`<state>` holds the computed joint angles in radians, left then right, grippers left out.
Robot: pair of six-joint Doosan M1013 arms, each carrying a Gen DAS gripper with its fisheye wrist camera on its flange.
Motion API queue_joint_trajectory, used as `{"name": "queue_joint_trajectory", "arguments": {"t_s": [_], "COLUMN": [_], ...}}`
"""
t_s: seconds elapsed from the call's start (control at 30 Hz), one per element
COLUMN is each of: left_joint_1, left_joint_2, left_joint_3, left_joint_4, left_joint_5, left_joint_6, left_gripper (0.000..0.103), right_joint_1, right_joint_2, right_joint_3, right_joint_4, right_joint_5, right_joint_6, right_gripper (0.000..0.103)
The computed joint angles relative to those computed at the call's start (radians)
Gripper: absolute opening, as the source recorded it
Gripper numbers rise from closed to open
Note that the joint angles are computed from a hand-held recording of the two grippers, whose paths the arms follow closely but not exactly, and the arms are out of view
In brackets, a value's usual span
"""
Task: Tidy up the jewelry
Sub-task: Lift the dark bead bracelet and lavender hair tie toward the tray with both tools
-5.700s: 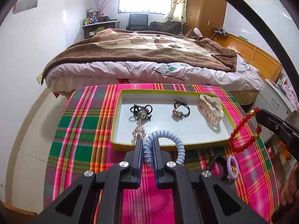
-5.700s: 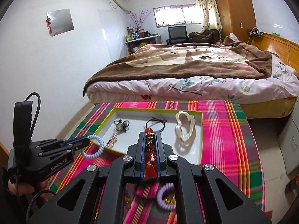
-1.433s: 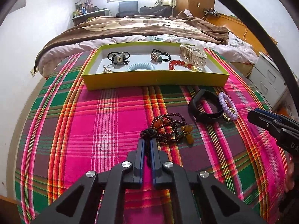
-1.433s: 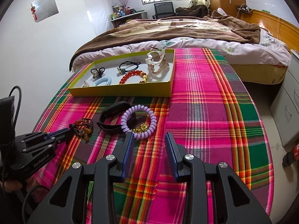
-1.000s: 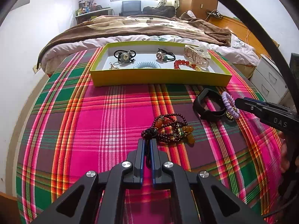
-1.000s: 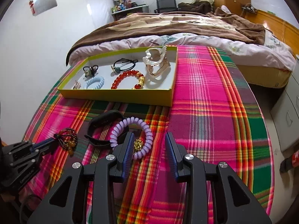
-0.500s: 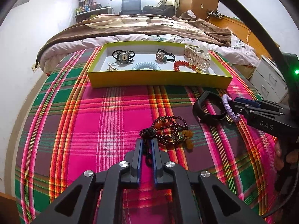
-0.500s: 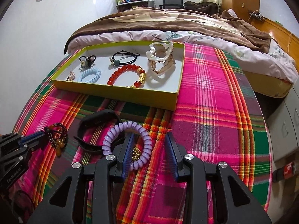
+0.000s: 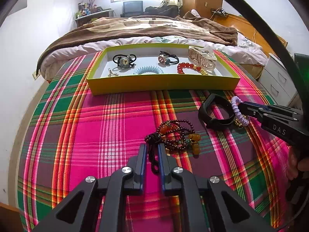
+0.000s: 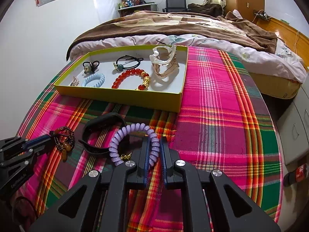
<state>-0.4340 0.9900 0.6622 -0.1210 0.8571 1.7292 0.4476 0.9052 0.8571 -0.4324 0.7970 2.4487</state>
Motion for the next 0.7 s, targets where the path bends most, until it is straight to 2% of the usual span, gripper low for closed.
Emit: {"name": "queue_joint_trajectory", "arguments": {"t_s": [0.13,0.7], "left_joint_1": [0.001,0.017], "left_joint_2": [-0.001,-0.044], "left_joint_3": [0.000,0.061], "left_joint_4": [-0.004,-0.087], "left_joint_5": [0.000,-0.063], "left_joint_6": [-0.005,0.029], "left_gripper": [0.006,0.005], "right_joint_1": [0.006,0.025], "right_joint_2": [-0.011,-0.073], "right_joint_3": [0.015,0.097], "right_joint_4": [-0.046,-0.199], "right_joint_5": [-0.008,-0.075], "right_joint_6": [0.035,0.189], "right_gripper": [0.010,0.010]}}
